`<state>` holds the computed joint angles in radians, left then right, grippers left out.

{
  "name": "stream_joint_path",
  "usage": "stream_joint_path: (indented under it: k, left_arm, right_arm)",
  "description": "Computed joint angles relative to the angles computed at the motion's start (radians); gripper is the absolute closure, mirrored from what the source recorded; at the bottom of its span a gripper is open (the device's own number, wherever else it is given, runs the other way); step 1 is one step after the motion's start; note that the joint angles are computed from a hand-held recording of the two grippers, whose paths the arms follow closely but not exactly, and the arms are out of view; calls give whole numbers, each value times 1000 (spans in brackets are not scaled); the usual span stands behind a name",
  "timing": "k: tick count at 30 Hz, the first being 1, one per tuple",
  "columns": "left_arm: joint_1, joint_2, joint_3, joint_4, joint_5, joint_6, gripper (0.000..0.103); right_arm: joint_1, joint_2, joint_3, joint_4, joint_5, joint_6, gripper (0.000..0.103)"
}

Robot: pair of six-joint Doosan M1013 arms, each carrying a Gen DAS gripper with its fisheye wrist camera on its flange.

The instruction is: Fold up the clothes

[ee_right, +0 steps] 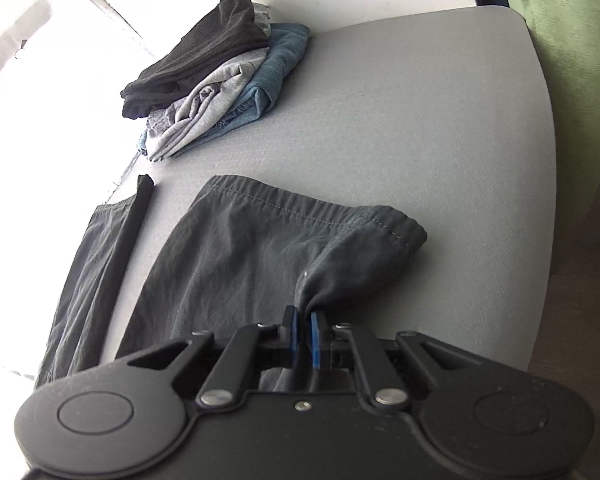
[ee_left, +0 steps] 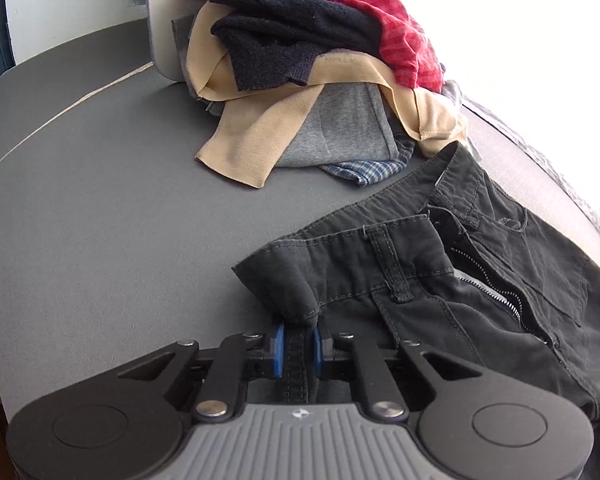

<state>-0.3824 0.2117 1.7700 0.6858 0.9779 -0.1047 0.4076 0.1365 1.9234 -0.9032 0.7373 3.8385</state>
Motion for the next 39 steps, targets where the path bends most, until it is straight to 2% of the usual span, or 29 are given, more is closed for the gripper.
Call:
stream_joint_path:
  k: [4,8,10,14,16,20,23,28,30,32,33,34,35,36,37,39]
  left_arm:
    - [-19,-19,-12,77,18,-11,91]
    - [-57,-36,-38,210,52,-131,93]
    - [-66,-30,-60,242,68,-144,94]
    - [-66,1,-108,261,103,-156,94]
    - [-59,7,-117,259,89,-197,95]
    - [-45,44,-158,274,87,-182,95]
    - [-33,81,-203,288,70,-167,95]
    - [31,205,-355,314,0,-74,97]
    - [59,266,-436,298,-21,-26,97]
    - [90,343,-545,252,-16,44,95]
    - [104,384,-604,227,-10,80,95]
    - [121,436,-682,176,24,148,92]
    - [128,468,-732,124,59,207,90]
    - [135,499,-783,75,99,264,89]
    - [142,524,-819,41,120,309,87]
    - [123,510,-774,98,81,279,73]
  right_arm:
    - [4,-10,-29,-136,-15,72,97]
    - [2,-1,-75,-245,-19,119,97]
    - [2,7,-97,-282,-7,115,97]
    - [-11,21,-124,-289,1,123,97]
    - [-22,33,-138,-283,-4,134,97]
    - [-45,87,-214,-270,-7,19,97]
    - [-77,151,-308,-253,-42,-61,97]
    - [-142,304,-545,-159,-126,-316,97]
    - [-169,396,-695,-42,-145,-526,97]
    - [-194,509,-890,154,-129,-773,97]
    - [-205,573,-995,246,-114,-885,96]
    - [-207,633,-1099,305,-56,-963,90]
    - [-204,691,-1204,346,22,-1041,74]
    - [-196,753,-1309,351,98,-1120,67]
    - [-187,788,-1375,352,157,-1155,62]
    - [-169,798,-1381,347,167,-1188,60]
